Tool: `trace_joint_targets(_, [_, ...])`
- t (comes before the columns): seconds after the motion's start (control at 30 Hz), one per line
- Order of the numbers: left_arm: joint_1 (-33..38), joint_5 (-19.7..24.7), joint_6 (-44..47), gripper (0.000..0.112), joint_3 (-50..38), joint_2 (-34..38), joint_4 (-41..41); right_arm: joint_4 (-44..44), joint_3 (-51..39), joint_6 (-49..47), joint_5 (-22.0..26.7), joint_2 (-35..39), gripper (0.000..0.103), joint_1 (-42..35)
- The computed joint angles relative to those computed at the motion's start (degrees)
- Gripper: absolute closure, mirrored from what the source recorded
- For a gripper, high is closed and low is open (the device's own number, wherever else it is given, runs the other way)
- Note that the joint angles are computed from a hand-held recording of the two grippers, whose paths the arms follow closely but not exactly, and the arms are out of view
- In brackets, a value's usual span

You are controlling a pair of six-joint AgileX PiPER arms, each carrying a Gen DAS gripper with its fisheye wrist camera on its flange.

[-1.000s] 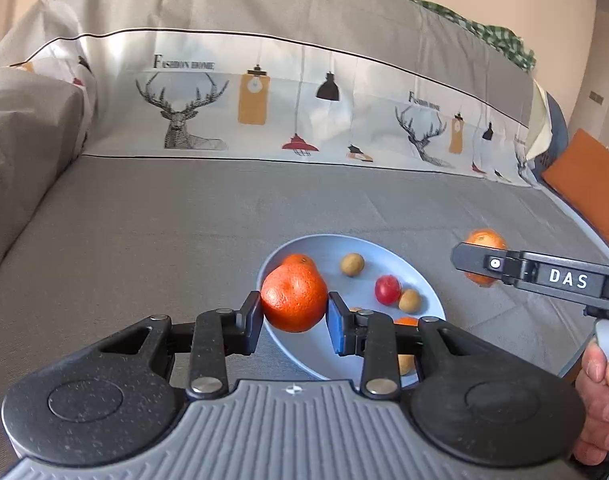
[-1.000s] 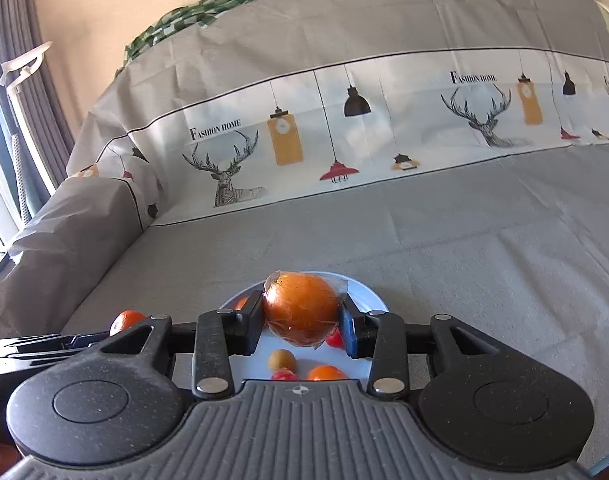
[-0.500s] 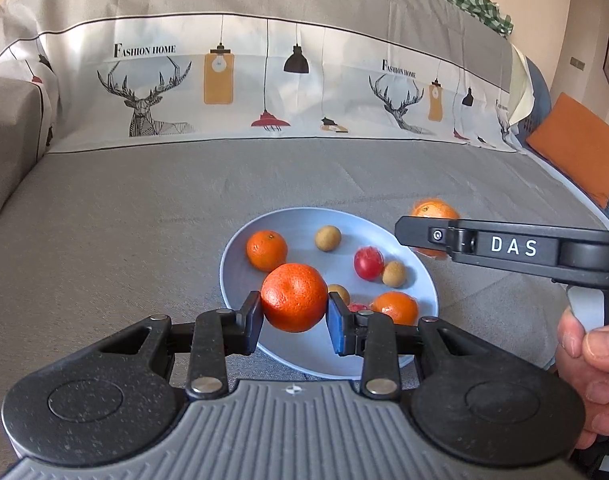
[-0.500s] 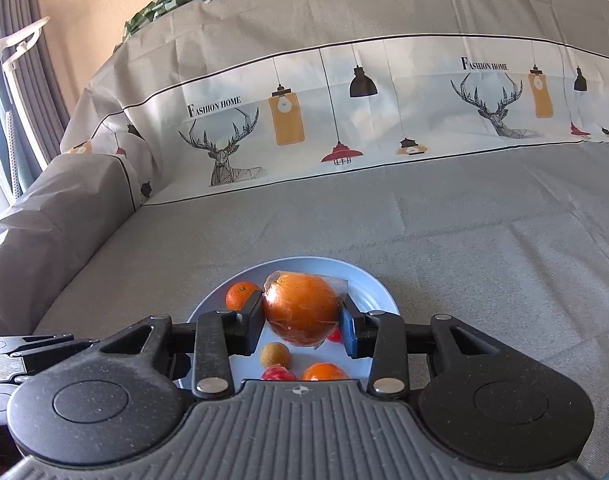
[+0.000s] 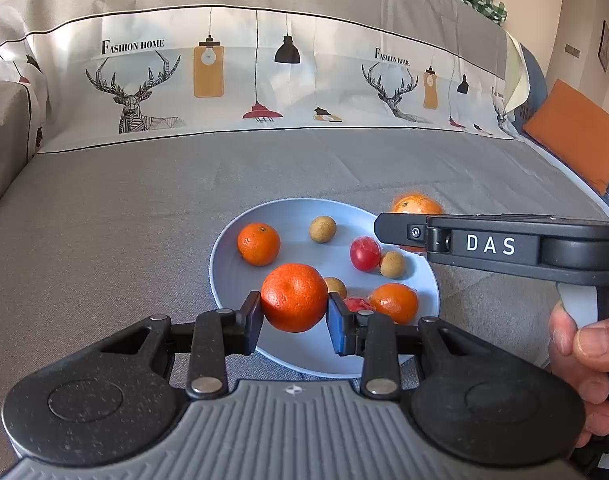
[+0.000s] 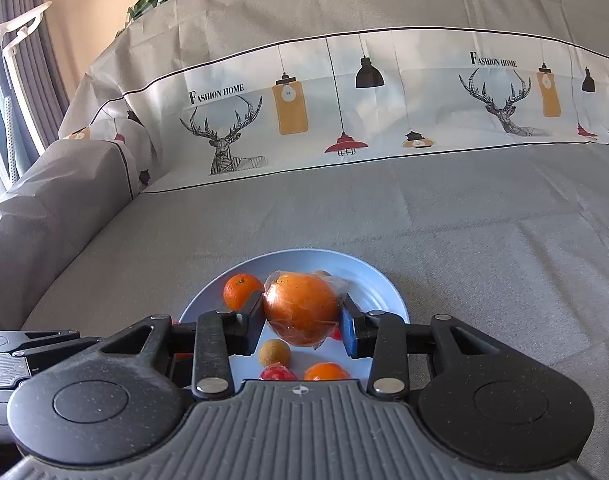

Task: Organize fruits
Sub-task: 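Carry both oranges over the blue plate and hold them there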

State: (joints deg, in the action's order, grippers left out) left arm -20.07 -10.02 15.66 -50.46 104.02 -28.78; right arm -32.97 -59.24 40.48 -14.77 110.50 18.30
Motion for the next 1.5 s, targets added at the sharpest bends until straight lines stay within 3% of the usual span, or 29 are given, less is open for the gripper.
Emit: trace_joint_targets(1.5, [-0.82, -0.6, 3.41, 0.075, 0.09, 0.09, -3.46, 0.12, 0.28, -1.4, -0.02, 0.02, 0.063, 0.23])
